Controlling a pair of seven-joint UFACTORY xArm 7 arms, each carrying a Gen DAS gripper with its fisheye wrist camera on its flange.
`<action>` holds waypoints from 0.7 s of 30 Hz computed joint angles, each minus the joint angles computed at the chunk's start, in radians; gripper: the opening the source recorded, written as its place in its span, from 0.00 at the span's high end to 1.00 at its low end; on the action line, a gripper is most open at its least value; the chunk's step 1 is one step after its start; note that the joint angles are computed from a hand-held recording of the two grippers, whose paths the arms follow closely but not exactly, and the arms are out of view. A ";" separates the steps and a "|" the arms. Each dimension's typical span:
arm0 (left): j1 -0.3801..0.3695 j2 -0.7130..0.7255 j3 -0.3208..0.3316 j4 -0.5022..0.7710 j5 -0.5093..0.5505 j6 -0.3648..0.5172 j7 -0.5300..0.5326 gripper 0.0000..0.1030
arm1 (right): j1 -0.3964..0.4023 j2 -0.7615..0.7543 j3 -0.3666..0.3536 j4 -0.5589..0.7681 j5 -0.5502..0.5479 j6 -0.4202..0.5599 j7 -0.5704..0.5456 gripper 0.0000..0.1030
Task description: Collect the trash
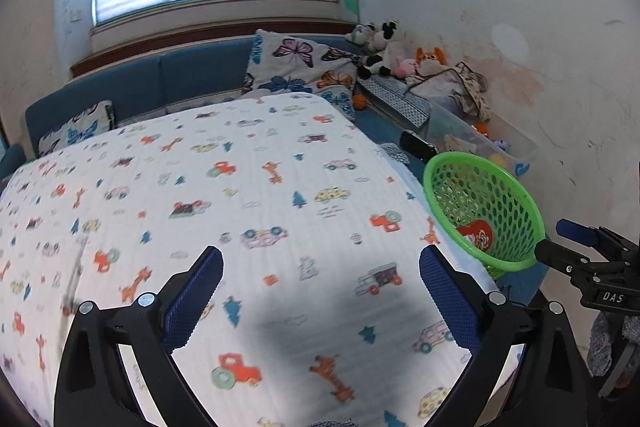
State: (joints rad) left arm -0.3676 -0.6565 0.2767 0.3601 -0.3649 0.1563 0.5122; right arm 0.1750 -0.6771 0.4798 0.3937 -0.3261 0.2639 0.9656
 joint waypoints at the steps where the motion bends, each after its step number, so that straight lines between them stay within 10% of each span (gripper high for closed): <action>1: 0.010 -0.009 0.004 -0.007 0.001 0.004 0.000 0.07 | 0.000 -0.001 0.004 0.002 -0.001 0.002 0.002 0.12; 21: 0.143 -0.182 -0.004 -0.135 0.080 -0.039 -0.020 0.07 | -0.002 0.000 0.085 0.047 -0.077 0.064 0.101 0.09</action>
State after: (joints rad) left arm -0.2242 -0.8380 0.2725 0.2248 -0.2852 0.1169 0.4922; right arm 0.1734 -0.6773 0.5651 0.4410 -0.4036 0.3276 1.0667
